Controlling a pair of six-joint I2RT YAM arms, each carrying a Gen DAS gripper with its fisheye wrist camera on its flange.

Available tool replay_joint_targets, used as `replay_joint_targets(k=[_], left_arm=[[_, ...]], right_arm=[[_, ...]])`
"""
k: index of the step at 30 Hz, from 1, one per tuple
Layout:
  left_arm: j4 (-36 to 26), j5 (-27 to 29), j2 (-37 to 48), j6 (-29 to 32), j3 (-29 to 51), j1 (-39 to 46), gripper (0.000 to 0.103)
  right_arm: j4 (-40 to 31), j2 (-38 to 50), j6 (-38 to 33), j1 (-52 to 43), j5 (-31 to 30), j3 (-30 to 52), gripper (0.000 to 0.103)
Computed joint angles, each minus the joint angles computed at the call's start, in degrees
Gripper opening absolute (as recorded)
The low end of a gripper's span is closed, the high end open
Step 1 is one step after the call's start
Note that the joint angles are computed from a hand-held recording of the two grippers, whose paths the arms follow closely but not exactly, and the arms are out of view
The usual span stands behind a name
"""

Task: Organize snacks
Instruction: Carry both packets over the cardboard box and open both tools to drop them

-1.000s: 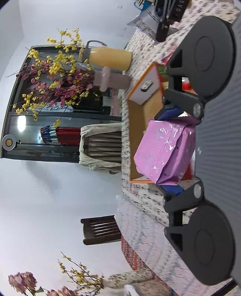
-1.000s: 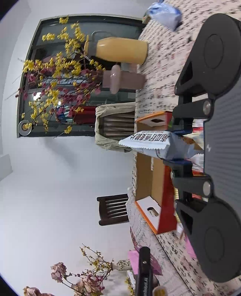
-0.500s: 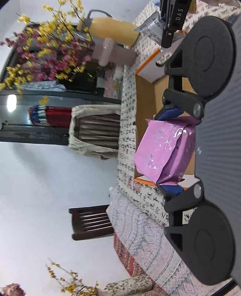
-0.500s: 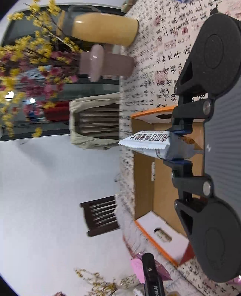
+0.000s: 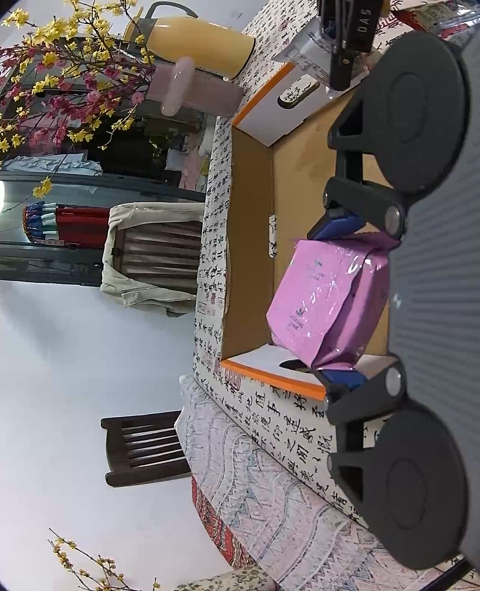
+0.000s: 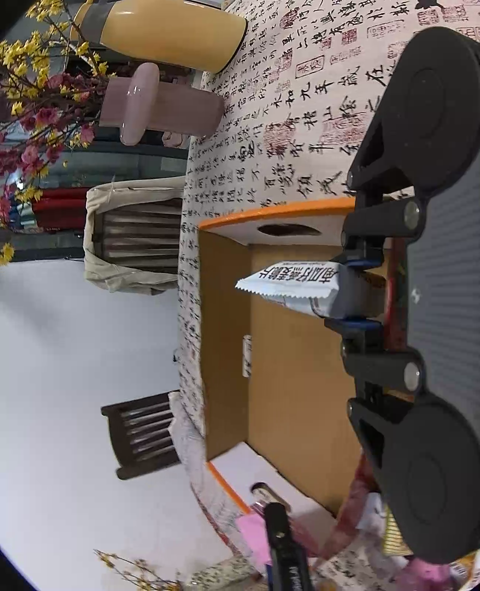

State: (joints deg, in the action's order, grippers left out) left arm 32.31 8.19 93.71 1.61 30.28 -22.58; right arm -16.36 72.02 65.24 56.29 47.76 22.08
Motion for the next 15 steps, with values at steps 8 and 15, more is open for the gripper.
replay_joint_targets(k=[8,15], left_arm=[[0.10,-0.03,0.17,-0.47,-0.17,-0.09,0.068],[3.00,1.76,-1.26,-0.80,-2.22,0.43,0.077]], right_arm=[[-2.56,0.25,3.14,2.47,0.79,0.70,0.024],[-3.36,0.06,4.46,3.27,2.10,0.84,0.026]])
